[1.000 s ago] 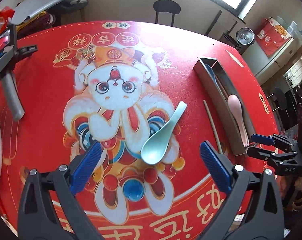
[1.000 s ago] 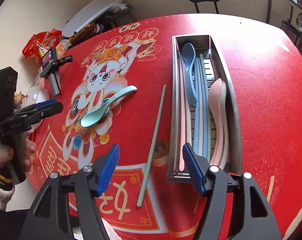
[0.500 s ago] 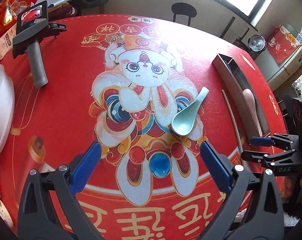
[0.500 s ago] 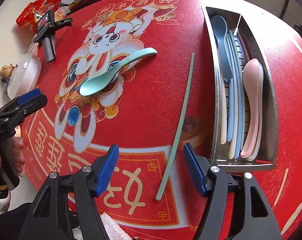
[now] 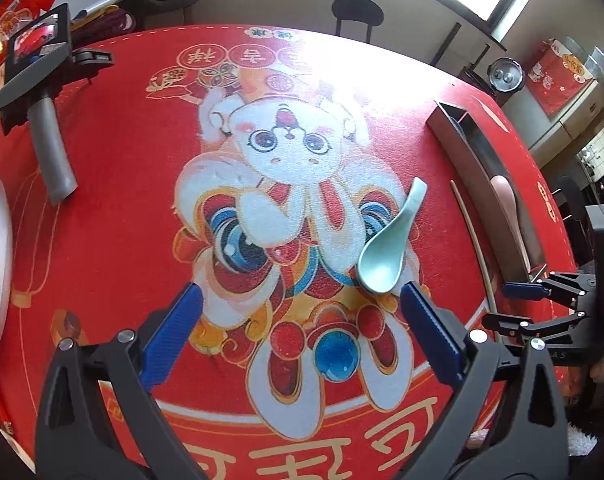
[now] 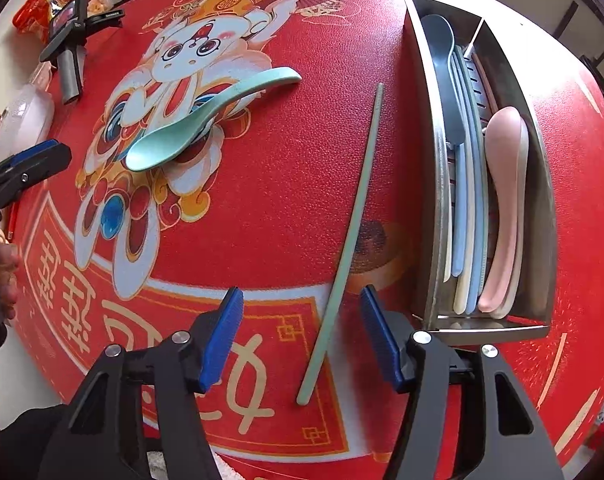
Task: Organize utensils
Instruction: 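Grasp the teal spoon with the left tool while the right tool grasps the green chopstick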
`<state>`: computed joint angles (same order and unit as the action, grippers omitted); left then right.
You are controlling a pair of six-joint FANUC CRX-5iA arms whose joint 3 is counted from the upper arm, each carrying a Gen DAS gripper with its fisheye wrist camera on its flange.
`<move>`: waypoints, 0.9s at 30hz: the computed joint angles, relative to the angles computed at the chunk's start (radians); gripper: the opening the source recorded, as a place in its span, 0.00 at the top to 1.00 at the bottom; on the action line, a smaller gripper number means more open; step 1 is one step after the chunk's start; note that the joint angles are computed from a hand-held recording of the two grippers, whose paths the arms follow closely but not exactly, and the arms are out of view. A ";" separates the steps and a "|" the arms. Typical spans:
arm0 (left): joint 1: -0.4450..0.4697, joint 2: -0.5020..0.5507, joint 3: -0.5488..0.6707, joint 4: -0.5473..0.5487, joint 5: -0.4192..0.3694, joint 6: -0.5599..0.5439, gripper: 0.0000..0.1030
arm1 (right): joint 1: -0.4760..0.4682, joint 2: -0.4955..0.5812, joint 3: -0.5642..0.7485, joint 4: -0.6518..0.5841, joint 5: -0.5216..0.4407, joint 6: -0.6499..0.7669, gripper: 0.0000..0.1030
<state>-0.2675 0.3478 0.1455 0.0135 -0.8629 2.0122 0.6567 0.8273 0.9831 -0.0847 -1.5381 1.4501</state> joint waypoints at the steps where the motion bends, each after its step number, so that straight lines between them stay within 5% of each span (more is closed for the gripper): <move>1: -0.002 0.011 0.017 -0.002 -0.012 -0.009 0.05 | -0.001 0.002 0.001 0.000 0.000 0.000 0.48; 10: 0.008 0.068 0.052 0.102 -0.022 -0.099 0.08 | 0.016 0.045 0.034 0.066 -0.014 -0.009 0.67; 12: 0.015 0.073 0.043 0.133 -0.019 -0.109 0.15 | 0.014 0.045 0.035 0.057 -0.006 0.001 0.76; 14: 0.022 0.085 0.048 0.154 -0.038 -0.119 0.38 | 0.015 0.045 0.036 0.053 -0.003 0.013 0.82; 16: 0.024 0.094 0.049 0.173 -0.042 -0.144 0.43 | 0.015 0.044 0.039 0.042 -0.001 0.035 0.87; 20: 0.019 0.106 0.057 0.207 -0.035 -0.228 0.66 | 0.023 0.042 0.040 0.034 0.008 0.067 0.89; 27: 0.020 0.184 0.129 0.293 -0.034 -0.321 0.71 | 0.022 0.024 0.015 0.021 0.038 0.074 0.90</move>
<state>-0.2472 0.5320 0.2742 0.3061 -0.8970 1.6912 0.6783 0.8516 0.9982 -0.0639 -1.4999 1.5244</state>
